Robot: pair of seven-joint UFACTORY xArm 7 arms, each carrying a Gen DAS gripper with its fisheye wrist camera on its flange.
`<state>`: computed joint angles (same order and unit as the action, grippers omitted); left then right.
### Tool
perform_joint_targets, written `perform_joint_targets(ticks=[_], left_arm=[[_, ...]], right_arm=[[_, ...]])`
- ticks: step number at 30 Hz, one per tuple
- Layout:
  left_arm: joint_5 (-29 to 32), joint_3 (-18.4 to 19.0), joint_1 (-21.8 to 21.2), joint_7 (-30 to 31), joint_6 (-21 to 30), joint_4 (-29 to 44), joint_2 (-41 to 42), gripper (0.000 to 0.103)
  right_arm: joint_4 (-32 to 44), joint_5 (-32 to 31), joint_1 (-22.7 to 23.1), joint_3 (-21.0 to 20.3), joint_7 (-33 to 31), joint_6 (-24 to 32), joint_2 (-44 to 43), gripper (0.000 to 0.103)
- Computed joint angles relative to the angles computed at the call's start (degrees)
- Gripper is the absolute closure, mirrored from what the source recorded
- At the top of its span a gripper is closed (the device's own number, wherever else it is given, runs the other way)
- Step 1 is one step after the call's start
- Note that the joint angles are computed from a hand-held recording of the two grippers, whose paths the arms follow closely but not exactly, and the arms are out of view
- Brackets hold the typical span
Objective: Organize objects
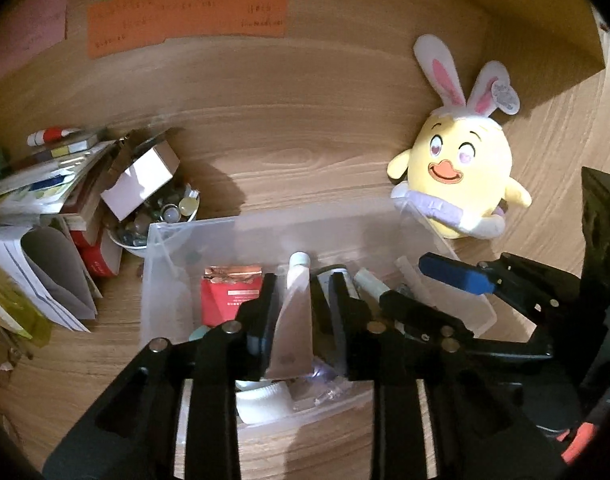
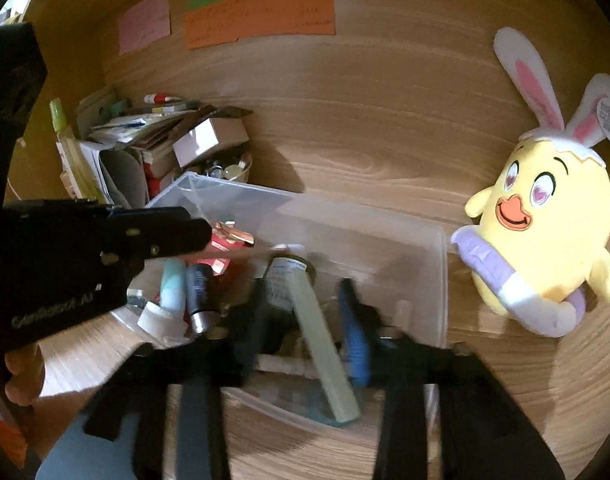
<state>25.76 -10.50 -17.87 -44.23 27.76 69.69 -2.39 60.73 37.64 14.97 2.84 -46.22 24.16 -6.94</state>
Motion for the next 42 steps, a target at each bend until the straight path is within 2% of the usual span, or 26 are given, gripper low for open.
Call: perform_joint_targets(ticks=[5, 13, 16, 20, 23, 26, 28, 33, 35, 42], left_arm=[[-0.5, -0.3, 0.3, -0.4, -1.0, -1.8, -2.1, 0.076], [4.0, -2.6, 2.0, -5.6, -0.8, -5.5, -6.2, 0.060], [6.0, -3.6, 2.9, -7.7, -0.8, -7.2, -7.8, 0.049], [9.3, -5.6, 4.0, -11.2, 0.2, -9.0, -10.0, 0.039], [9.2, -6.1, 4.0, -11.3, 0.0, -10.5, -11.3, 0.030], [10.6, -7.4, 4.8, -13.0, 0.0, -11.6, -12.6, 0.019], [11.9, -8.4, 5.4, -14.7, 0.4, -12.2, -13.4, 0.009], [12.5, -9.2, 5.9, -16.7, 0.6, -13.7, -14.6, 0.006], [11.7, -9.1, 5.8, -16.7, 0.4, -14.3, -14.8, 0.006], [11.3, -9.7, 6.3, -17.8, 0.8, -15.8, -15.7, 0.006]], right_arm=[[-0.1, 1.2, 0.2, -0.4, -0.9, 0.6, -0.8, 0.063], [-0.8, 4.4, 0.3, -2.0, -2.9, 3.4, -3.6, 0.062], [-1.9, 5.7, 0.4, -2.8, -3.7, 4.0, -5.3, 0.054], [-4.0, 7.0, 0.8, -3.7, -5.0, 3.6, -7.7, 0.040], [-5.8, 7.6, 1.4, -4.4, -5.6, 2.6, -9.7, 0.029], [-7.2, 7.6, 2.1, -5.1, -5.9, 1.5, -11.1, 0.023], [-8.2, 7.3, 2.5, -5.4, -5.9, 0.7, -12.1, 0.018], [-11.3, 5.3, 3.5, -5.9, -4.7, -1.8, -14.4, 0.011], [-12.4, 5.0, 4.3, -6.6, -4.4, -2.4, -15.2, 0.005], [-14.2, 3.6, 5.9, -8.3, -3.3, -2.7, -16.8, 0.002]])
